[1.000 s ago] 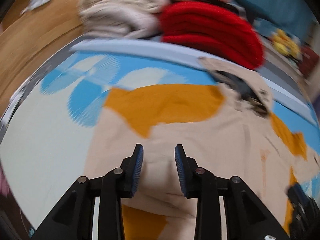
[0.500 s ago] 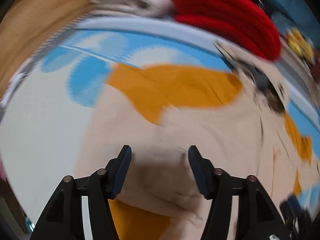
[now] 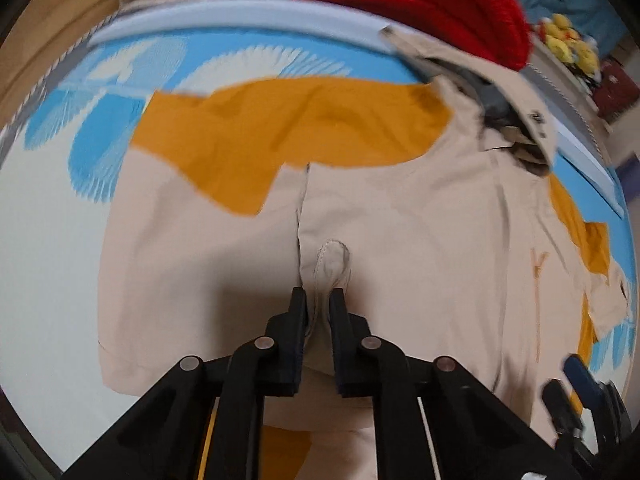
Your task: Fold large clothes
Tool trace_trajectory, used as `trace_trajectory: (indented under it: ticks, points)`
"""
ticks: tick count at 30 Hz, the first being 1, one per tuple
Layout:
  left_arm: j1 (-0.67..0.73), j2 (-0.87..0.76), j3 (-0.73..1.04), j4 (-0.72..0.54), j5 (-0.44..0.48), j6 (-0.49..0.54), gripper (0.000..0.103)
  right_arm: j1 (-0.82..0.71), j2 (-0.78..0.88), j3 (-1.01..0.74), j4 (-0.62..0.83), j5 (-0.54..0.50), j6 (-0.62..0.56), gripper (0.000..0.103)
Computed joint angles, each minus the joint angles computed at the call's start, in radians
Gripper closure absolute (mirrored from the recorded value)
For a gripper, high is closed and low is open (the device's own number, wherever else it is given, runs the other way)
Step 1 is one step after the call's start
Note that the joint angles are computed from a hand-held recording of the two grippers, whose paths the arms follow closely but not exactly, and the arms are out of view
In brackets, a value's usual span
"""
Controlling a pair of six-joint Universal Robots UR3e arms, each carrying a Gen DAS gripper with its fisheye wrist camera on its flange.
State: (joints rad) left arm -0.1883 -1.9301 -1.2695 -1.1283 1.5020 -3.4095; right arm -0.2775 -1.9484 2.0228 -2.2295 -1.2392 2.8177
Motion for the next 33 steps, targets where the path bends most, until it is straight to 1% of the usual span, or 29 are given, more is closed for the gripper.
trace_trajectory:
  ticks: [1,3,4,6,8,10,13,15,17,18,20,21,23,24,25,27,28,29,30,32,33]
  points:
    - [0.0,0.014,0.001,0.011,-0.03,0.023,0.101,0.001,0.002,0.002,-0.004,0.001,0.0,0.062]
    - [0.0,0.033,0.005,0.045,-0.121,0.071,0.103,0.001,0.0,0.008,-0.007,0.009,-0.003,0.062]
    - [0.005,0.044,0.003,0.061,-0.206,0.117,0.103,0.002,-0.002,0.008,-0.007,0.016,-0.006,0.062]
    - [0.003,0.048,0.018,0.057,-0.29,0.178,0.103,0.004,-0.014,0.011,-0.007,0.034,-0.013,0.061]
    - [-0.01,0.044,0.032,0.046,-0.314,0.216,0.103,0.011,-0.018,0.01,-0.013,0.038,-0.019,0.057]
    - [-0.013,0.04,0.034,0.041,-0.327,0.229,0.103,0.026,-0.025,0.013,-0.021,0.03,-0.028,0.055]
    - [-0.012,0.035,0.04,0.032,-0.355,0.248,0.103,0.03,-0.026,0.013,-0.014,0.029,-0.03,0.055]
    - [-0.024,-0.002,0.084,0.027,-0.354,0.242,0.103,0.027,-0.026,0.014,-0.007,0.032,-0.029,0.054]
    - [-0.008,0.02,0.062,0.024,-0.352,0.243,0.103,0.03,-0.017,0.014,-0.011,0.026,-0.026,0.054]
    - [0.014,0.027,0.043,0.045,-0.355,0.225,0.103,0.032,-0.016,0.015,-0.01,0.021,-0.026,0.054]
    - [0.073,0.045,0.017,0.045,-0.36,0.205,0.102,0.037,-0.011,0.015,-0.017,0.005,-0.021,0.054]
    - [0.101,0.048,0.01,0.037,-0.353,0.195,0.098,0.041,-0.002,0.011,-0.024,-0.006,-0.016,0.054]
    - [0.151,0.049,-0.004,0.021,-0.352,0.175,0.085,0.043,0.006,0.003,-0.026,-0.031,0.0,0.054]
    - [0.181,0.049,-0.018,0.01,-0.36,0.163,0.074,0.037,0.007,-0.002,-0.02,-0.03,0.005,0.054]
    - [0.208,0.047,-0.034,0.0,-0.377,0.152,0.068,0.03,0.007,-0.005,-0.015,-0.024,0.005,0.054]
    - [0.248,0.029,-0.04,-0.047,-0.427,0.149,0.066,0.015,0.007,-0.009,-0.01,-0.017,0.009,0.054]
    - [0.258,0.02,-0.038,-0.07,-0.444,0.153,0.061,0.013,0.013,-0.012,-0.014,-0.016,0.01,0.054]
    - [0.258,0.015,-0.039,-0.08,-0.443,0.147,0.058,0.009,0.014,-0.013,-0.01,-0.009,0.009,0.054]
    - [0.253,0.01,-0.04,-0.076,-0.41,0.122,0.054,0.011,0.014,-0.014,-0.006,-0.006,0.009,0.054]
    - [0.243,0.001,-0.037,-0.072,-0.361,0.104,0.052,0.016,0.015,-0.014,-0.001,0.0,0.007,0.054]
    - [0.237,-0.008,-0.03,-0.08,-0.351,0.105,0.051,0.02,0.015,-0.014,-0.001,0.003,0.005,0.054]
